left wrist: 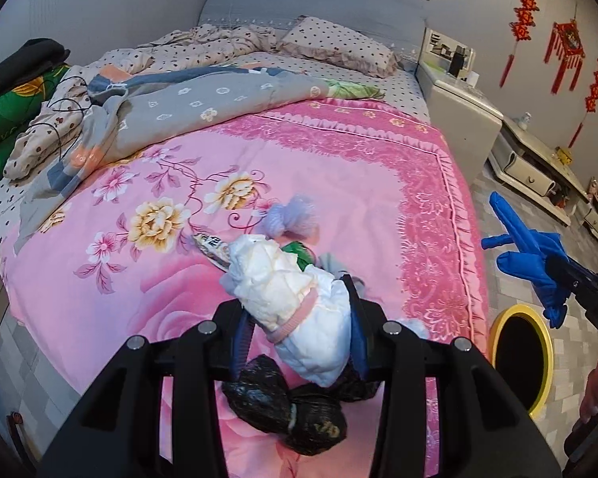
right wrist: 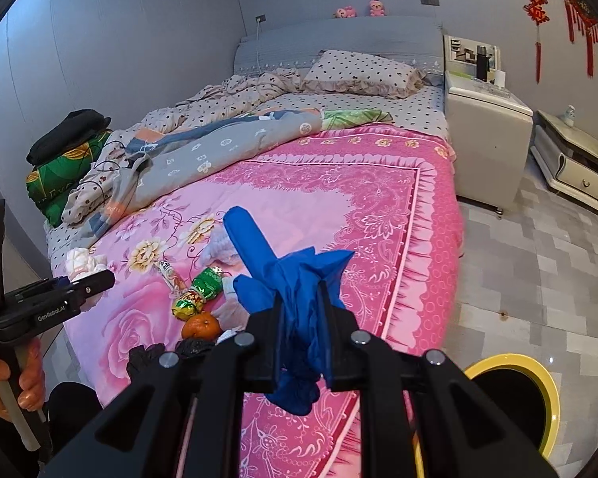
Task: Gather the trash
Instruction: 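Carry the glove and tissue bundle to the bin and release both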
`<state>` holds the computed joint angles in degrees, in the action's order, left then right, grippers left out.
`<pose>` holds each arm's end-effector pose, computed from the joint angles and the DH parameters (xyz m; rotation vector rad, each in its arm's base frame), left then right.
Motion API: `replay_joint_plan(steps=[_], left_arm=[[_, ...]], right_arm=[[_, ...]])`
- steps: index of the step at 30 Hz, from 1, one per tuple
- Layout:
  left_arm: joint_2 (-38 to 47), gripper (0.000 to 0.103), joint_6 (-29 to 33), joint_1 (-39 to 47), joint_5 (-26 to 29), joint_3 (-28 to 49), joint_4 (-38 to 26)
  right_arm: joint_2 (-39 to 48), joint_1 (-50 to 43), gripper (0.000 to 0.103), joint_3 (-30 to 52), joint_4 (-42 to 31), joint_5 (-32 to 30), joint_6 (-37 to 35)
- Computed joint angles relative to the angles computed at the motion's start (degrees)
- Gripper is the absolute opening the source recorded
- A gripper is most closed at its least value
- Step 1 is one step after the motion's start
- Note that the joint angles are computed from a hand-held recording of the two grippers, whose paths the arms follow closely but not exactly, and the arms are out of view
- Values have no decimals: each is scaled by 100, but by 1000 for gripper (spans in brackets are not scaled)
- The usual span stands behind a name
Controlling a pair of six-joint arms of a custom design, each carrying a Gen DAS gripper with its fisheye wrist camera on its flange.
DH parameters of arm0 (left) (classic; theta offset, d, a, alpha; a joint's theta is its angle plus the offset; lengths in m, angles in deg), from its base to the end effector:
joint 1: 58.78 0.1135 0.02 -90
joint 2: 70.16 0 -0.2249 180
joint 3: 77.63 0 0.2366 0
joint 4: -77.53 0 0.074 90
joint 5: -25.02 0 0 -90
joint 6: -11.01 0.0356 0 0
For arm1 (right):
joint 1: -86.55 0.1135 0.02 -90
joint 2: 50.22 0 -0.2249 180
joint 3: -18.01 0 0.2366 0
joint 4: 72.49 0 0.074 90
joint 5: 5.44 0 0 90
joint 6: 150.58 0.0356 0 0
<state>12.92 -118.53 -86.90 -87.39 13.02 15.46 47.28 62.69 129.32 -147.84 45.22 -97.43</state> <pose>0.2617 -0.1245 0.2809 -0.3932 2.3910 -0.0330 0.3086 -0.1118 0.3037 -0.4770 2.3087 0.4233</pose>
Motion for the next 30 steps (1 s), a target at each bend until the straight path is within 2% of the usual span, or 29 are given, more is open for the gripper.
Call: replay_joint_plan(steps=[12, 19, 23, 30], left_arm=[[1508, 38, -257, -1230, 145, 1988, -220], [2564, 39, -80, -1789, 205, 3356, -319], [3075, 39, 87, -1998, 442, 4013, -210], [4700, 39, 271, -2329, 638, 6286, -906]], right_arm=[[725, -1435, 13, 1404, -917, -531, -529], [1442, -2093, 13, 2518, -1414, -751, -686], [1931, -2381, 13, 3269, -1719, -806, -734], [3061, -2786, 13, 5025, -2387, -809, -688]])
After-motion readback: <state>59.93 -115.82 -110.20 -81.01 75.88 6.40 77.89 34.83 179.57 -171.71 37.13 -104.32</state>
